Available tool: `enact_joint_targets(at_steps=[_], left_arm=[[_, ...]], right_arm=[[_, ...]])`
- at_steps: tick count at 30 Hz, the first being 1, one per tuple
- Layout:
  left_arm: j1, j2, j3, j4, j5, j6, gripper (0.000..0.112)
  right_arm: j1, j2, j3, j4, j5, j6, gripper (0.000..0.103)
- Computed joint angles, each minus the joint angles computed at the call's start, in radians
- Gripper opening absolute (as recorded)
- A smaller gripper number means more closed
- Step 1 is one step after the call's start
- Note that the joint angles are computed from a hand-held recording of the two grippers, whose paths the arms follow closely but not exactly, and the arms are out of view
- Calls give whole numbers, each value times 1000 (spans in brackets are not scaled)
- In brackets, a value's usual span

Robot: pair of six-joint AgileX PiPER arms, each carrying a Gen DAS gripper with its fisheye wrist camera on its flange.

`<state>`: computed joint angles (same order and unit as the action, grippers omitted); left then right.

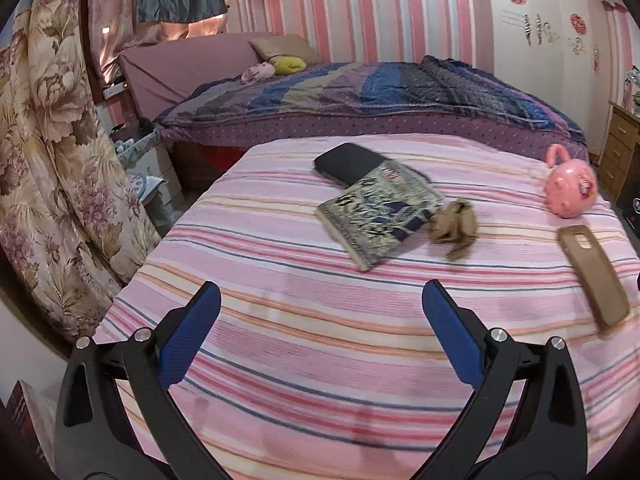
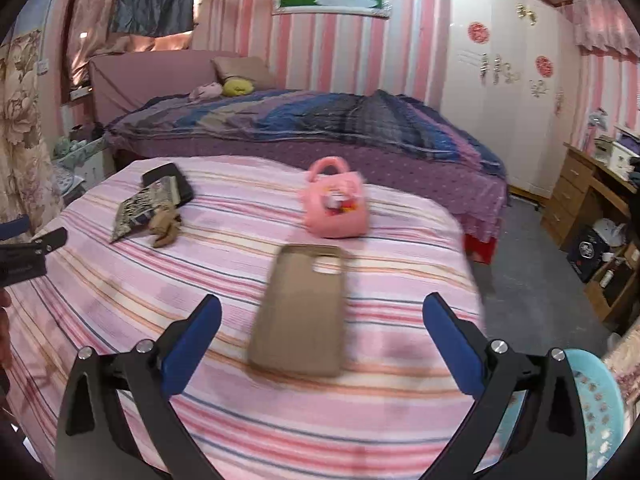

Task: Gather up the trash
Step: 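Move both tools back over the bed toward the patterned packet and brown cloth, then grasp the brown cloth with the right tool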

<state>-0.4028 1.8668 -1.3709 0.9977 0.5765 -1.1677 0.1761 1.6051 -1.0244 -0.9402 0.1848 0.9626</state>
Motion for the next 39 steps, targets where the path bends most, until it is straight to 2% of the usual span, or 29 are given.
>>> enact_joint_targets(at_steps=[4,9,13,18,20,22,24,25,26,28,29,33,34,36,39], left_arm=[[48,52,-65,-50,1,55,97],[102,119,-157,-113,17,147,97],[142,164,-229,-158,31,199,97],[218,202,-305,-341,-3,314,97],[230,210,-317,-363,-7,320,97],[242,228,-342,-393,-6,339,97],[244,245,-366,-408,1,352,97],[241,255,-379,-406,8,352,97],[237,267,-397,-411,16,361,97],[232,284,-424,-429,22,386,97],[226,294,-442,-441,26,403,97],[206,328,-507,-504,48,502,97],[201,334,-521,-537,48,537,97],[197,345,-545,-630,44,623,97],[175,373,-589,-739,64,742,97]], right_arm=[[59,124,-165,202,20,-216,98],[85,290,-384,655,44,-651,98],[121,459,-620,774,158,-771,98],[140,570,-801,859,265,-867,97],[153,621,-881,881,313,-908,97],[152,667,-962,933,368,-972,89],[139,732,-1080,1025,450,-1062,70],[129,760,-1132,1107,493,-1128,65],[119,768,-1144,1148,501,-1166,55],[106,754,-1116,1223,478,-1238,41],[104,745,-1096,1228,462,-1246,39],[92,673,-959,1154,349,-1177,38],[79,635,-892,1082,296,-1113,38],[71,600,-831,1029,256,-1056,38],[31,555,-759,1061,203,-1051,38]])
